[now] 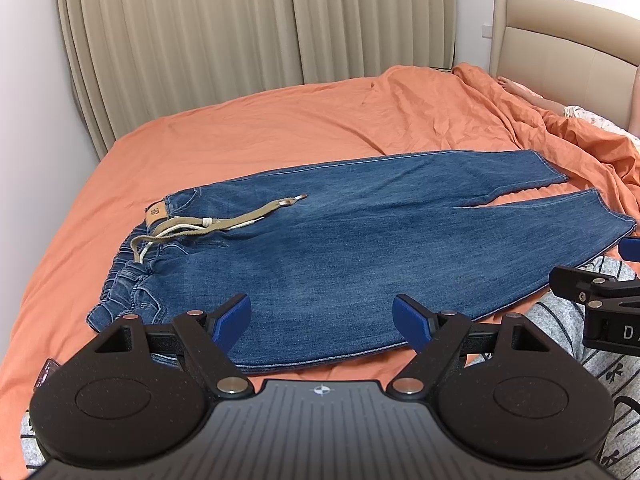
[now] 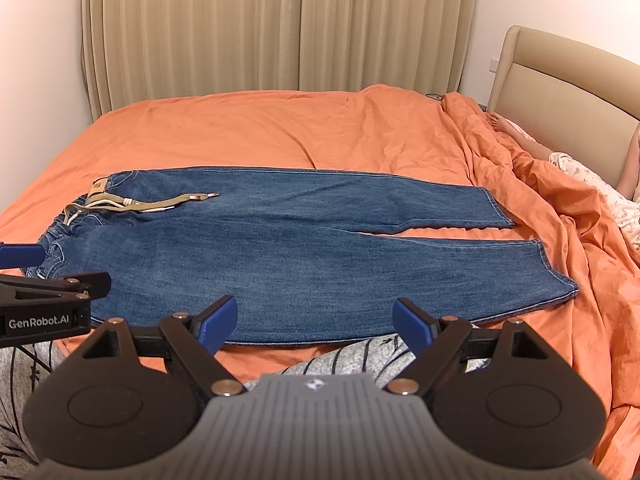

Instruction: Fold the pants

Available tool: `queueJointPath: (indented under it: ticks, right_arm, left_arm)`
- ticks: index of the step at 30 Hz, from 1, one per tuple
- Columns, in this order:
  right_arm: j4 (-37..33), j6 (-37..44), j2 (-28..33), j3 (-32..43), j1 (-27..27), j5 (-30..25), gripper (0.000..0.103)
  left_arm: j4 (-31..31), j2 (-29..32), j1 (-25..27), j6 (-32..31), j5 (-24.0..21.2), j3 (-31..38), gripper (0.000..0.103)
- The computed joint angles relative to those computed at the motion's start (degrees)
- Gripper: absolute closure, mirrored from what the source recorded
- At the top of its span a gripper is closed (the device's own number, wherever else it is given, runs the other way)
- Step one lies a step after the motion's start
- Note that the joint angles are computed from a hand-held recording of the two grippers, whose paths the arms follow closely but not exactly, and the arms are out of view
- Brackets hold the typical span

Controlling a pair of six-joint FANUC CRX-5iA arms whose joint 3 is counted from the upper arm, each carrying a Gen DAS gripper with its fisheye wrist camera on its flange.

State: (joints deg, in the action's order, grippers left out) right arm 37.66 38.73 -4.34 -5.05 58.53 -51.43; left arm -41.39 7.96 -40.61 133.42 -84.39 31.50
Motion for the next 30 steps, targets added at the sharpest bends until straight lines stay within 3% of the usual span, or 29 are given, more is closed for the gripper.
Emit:
queueJointPath:
  ticks: [30]
  right_arm:
    - [-1.02,1.51,0.47,0.92,0.13,-0.89,0.022]
  left_arm:
    - [-0.03,-0.12,0.17,-1.30,-0.19,-0.13,0.009]
